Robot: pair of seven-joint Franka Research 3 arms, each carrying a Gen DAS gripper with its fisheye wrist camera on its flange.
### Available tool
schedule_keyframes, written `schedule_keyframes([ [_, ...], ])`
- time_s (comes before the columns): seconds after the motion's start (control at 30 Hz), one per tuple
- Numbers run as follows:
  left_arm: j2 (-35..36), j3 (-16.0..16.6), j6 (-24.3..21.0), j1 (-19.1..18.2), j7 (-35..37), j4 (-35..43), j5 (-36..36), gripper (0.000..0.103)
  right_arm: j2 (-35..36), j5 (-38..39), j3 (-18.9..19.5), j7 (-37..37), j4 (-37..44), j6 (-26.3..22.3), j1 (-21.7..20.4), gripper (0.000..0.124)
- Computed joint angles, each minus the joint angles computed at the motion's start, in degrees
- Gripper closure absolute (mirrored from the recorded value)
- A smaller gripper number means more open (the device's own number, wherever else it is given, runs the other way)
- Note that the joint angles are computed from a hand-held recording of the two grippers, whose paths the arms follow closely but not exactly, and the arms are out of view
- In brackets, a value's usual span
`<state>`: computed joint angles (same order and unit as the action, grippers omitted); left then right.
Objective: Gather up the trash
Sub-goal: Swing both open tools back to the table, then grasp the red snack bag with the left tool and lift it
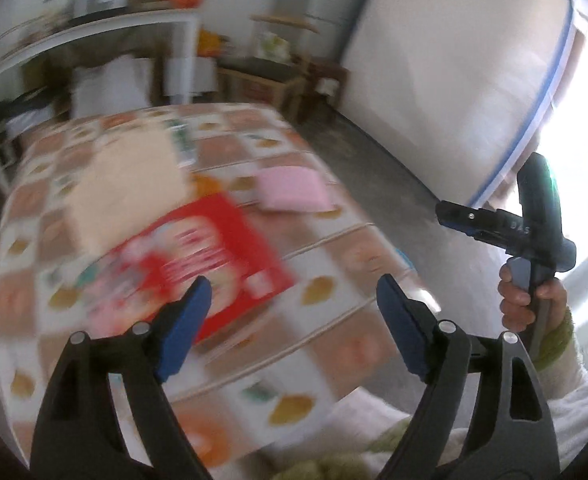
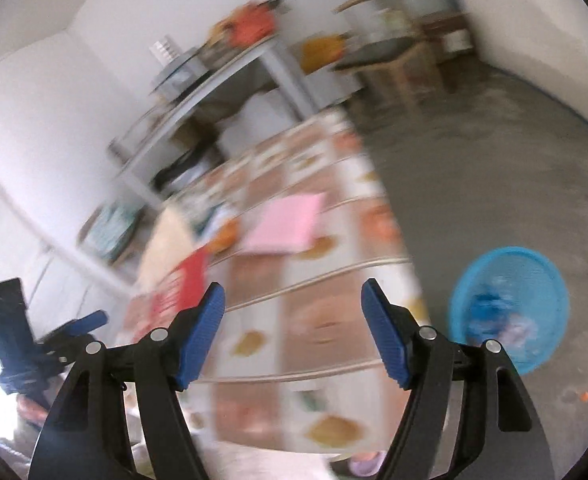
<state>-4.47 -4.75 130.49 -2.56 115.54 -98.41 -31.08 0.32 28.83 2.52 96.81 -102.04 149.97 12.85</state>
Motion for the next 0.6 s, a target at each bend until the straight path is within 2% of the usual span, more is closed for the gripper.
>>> schedule_keyframes([
  [0.1,-4.3,1.9,4.2,1.4,-1.1,-7.4,-1.9,0.021,5.0,1.6,1.4,-0.8,6.6,-4.3,1.3,0.055],
  [0.23,-6.8,4.6,5.9,2.2,-3.3,-12.8,-4.1,0.021,10.6,1.0,2.6,1.7,14.1,-9.2,2.6,0.055],
  [0.4,-4.4,7.4,6.9,3.0,-3.1,-13.2,-11.8,0.021,15.0,-1.8,2.8,4.8,20.2,-12.6,4.0,0.055],
  [0.47,-0.9,7.9,4.4,4.3,-2.7,-10.0,-15.2,0.021,15.9,-2.9,2.8,6.0,21.6,-13.3,4.5,0.055],
  [0.6,9.3,7.5,-4.5,8.8,-3.3,-0.4,-23.6,0.021,17.0,-4.9,2.7,8.3,23.2,-14.5,5.1,0.055],
])
